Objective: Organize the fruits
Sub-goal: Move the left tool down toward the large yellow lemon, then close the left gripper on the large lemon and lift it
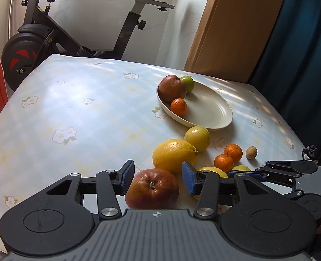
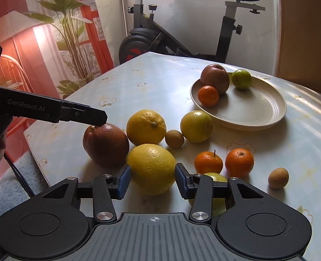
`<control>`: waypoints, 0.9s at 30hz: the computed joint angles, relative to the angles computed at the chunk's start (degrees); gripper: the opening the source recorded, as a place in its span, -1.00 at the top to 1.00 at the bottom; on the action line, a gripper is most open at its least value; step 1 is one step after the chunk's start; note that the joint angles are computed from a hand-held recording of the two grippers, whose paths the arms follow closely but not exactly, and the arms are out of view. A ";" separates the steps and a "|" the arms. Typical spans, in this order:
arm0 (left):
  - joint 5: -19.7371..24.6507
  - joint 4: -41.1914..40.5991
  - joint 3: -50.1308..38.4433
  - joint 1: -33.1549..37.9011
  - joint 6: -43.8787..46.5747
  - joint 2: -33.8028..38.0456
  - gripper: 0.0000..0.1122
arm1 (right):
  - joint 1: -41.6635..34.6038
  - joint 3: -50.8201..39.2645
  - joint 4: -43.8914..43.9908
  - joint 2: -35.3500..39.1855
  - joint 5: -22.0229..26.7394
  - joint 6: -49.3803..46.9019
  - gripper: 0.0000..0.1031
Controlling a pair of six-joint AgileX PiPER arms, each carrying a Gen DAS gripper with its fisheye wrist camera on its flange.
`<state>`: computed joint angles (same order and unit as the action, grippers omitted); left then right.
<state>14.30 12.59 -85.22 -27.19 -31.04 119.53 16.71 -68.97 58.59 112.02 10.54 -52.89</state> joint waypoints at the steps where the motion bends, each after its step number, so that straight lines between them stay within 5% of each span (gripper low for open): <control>1: -0.18 -1.25 0.02 -0.02 1.34 0.00 0.11 | 0.04 0.34 0.10 -0.21 0.00 0.00 0.20; 9: -0.18 -17.89 -0.96 -0.48 20.57 0.38 0.17 | -0.90 1.75 6.06 -0.73 1.01 -4.34 0.21; 27: 12.31 -44.51 -14.68 1.79 44.83 9.92 0.28 | -1.40 2.63 10.48 -0.87 1.45 -8.13 0.21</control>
